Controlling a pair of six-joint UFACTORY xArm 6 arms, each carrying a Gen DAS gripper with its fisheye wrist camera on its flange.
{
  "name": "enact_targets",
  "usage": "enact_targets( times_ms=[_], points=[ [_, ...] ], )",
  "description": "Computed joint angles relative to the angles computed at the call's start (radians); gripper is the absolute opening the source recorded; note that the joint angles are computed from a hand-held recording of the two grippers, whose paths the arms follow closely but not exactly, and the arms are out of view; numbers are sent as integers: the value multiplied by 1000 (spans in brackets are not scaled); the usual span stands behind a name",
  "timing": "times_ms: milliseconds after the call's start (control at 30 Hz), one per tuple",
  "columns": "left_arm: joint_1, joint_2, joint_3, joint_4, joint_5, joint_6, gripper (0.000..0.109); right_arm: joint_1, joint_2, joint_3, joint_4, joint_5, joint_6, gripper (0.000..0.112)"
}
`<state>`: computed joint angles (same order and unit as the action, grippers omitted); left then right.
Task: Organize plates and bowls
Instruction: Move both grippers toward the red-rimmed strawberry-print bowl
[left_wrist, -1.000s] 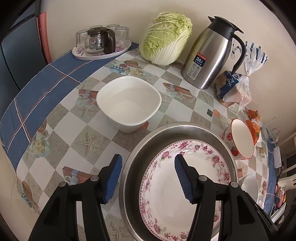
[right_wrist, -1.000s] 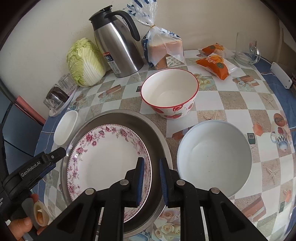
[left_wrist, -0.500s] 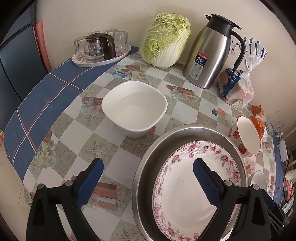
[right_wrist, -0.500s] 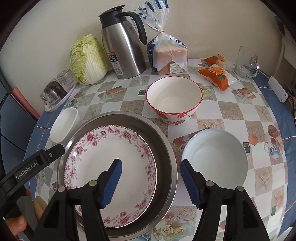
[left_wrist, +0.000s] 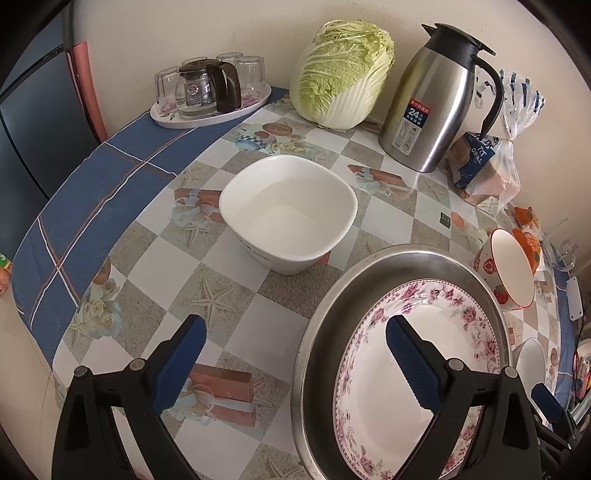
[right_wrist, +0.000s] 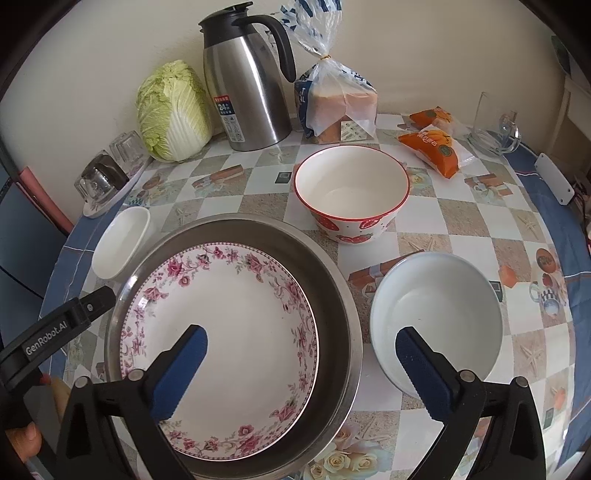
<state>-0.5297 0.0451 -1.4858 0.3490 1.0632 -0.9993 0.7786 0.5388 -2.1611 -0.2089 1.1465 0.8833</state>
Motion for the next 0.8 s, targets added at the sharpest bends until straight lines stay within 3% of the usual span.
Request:
enact_targets(
  times_ms=[300,800],
  points=[
    [-2,10,-6,0,8,17,98,1,0,0,-18,13,24,103],
    [-10,4,13,-14,-31,26,98,-9,-125,198,-86,-111,121,103]
  ],
)
